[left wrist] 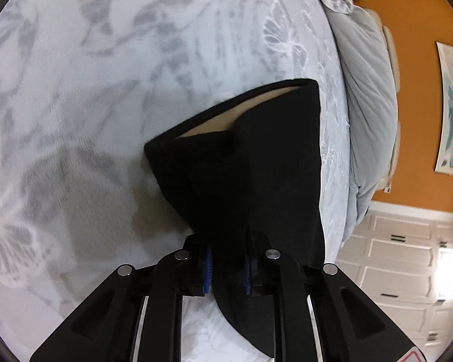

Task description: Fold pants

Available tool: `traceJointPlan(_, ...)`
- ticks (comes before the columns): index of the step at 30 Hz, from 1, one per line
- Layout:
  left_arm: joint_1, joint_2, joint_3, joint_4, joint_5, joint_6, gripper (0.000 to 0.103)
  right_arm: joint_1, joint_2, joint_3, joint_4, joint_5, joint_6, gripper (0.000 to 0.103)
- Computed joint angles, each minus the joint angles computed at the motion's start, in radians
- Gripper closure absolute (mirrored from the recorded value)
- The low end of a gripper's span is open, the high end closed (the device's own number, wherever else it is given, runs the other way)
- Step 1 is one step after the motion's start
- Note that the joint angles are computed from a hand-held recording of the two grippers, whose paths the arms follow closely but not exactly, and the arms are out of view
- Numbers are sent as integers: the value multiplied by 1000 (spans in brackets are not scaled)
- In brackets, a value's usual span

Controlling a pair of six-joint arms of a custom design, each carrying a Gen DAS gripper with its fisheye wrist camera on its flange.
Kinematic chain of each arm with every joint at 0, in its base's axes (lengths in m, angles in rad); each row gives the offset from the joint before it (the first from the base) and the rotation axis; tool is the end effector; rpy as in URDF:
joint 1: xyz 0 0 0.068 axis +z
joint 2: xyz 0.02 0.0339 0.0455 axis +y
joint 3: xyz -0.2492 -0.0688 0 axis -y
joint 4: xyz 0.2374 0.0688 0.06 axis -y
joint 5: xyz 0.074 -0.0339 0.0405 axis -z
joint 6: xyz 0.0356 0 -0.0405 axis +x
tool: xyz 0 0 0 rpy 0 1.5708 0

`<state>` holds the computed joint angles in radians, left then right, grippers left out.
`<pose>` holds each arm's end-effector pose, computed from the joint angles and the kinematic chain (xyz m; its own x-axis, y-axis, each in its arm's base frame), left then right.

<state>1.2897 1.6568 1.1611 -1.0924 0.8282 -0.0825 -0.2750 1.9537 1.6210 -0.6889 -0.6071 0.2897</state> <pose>0.1021 0.2589 0.2036 -0.2226 -0.9718 0.0779 -0.6738 0.0956 -0.7327 0.4010 -0.0921 0.2358 -0.8049 0.4709 -0.3612 0.1736 0.7688 0.6154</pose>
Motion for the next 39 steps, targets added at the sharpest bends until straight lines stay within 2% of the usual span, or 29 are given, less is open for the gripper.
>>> traceJointPlan(4, -21, -48, -40, 60, -23, -84, 89, 115, -162, -34, 64, 117, -19, 90)
traceJointPlan(8, -41, -70, -48, 90, -46, -130, 89, 358, -332, -78, 167, 165, -81, 90)
traceJointPlan(9, -50, -86, -60, 101, -55, -146, 89, 463, -348, -75, 175, 190, -111, 89)
traceJointPlan(11, -77, -115, -75, 129, -84, -186, 89, 631, -315, -47, 169, 238, -142, 87)
traceJointPlan(15, -111, -127, -78, 150, -110, -202, 85, 947, -26, 111, 85, 331, -233, 86)
traceJointPlan(17, -124, -124, -76, 148, -123, -195, 84, 1012, 82, 151, 47, 391, -255, 86)
traceJointPlan(18, -129, -121, -72, 146, -129, -192, 84, 1035, 99, 127, 70, 425, -258, 85)
traceJointPlan(20, -119, -108, -64, 133, -115, -176, 84, 1054, 62, 59, 132, 482, -278, 85)
traceJointPlan(23, -100, -78, -44, 101, -92, -135, 84, 1043, 69, 103, 101, 474, -265, 84)
traceJointPlan(25, -89, -60, -36, 82, -81, -113, 84, 1036, 106, 151, 73, 461, -251, 79)
traceJointPlan(28, -71, -40, -27, 57, -63, -78, 83, 1072, 100, 146, 69, 492, -263, 69)
traceJointPlan(30, -58, -36, -22, 33, -65, -42, 81, 1089, 66, 108, 77, 503, -301, 43)
traceJointPlan(31, -53, -36, -20, 25, -65, -31, 81, 1100, 57, 94, 87, 518, -319, 38)
traceJointPlan(32, -48, -34, -17, 15, -66, -18, 81, 1112, 50, 86, 94, 531, -336, 28)
traceJointPlan(33, -46, -33, -16, 10, -66, -12, 81, 1125, 35, 70, 100, 534, -359, 22)
traceJointPlan(35, -39, -33, -18, 5, -64, -6, 81, 1129, 18, 81, 62, 460, -385, 22)
traceJointPlan(36, -38, -36, -20, 5, -65, -8, 81, 1115, -14, 84, 36, 341, -392, 22)
traceJointPlan(37, -39, -41, -23, 6, -66, -12, 81, 1101, -42, 72, 38, 267, -391, 22)
traceJointPlan(39, -36, -51, -28, 4, -70, -6, 81, 1052, -141, -9, 120, 130, -362, 21)
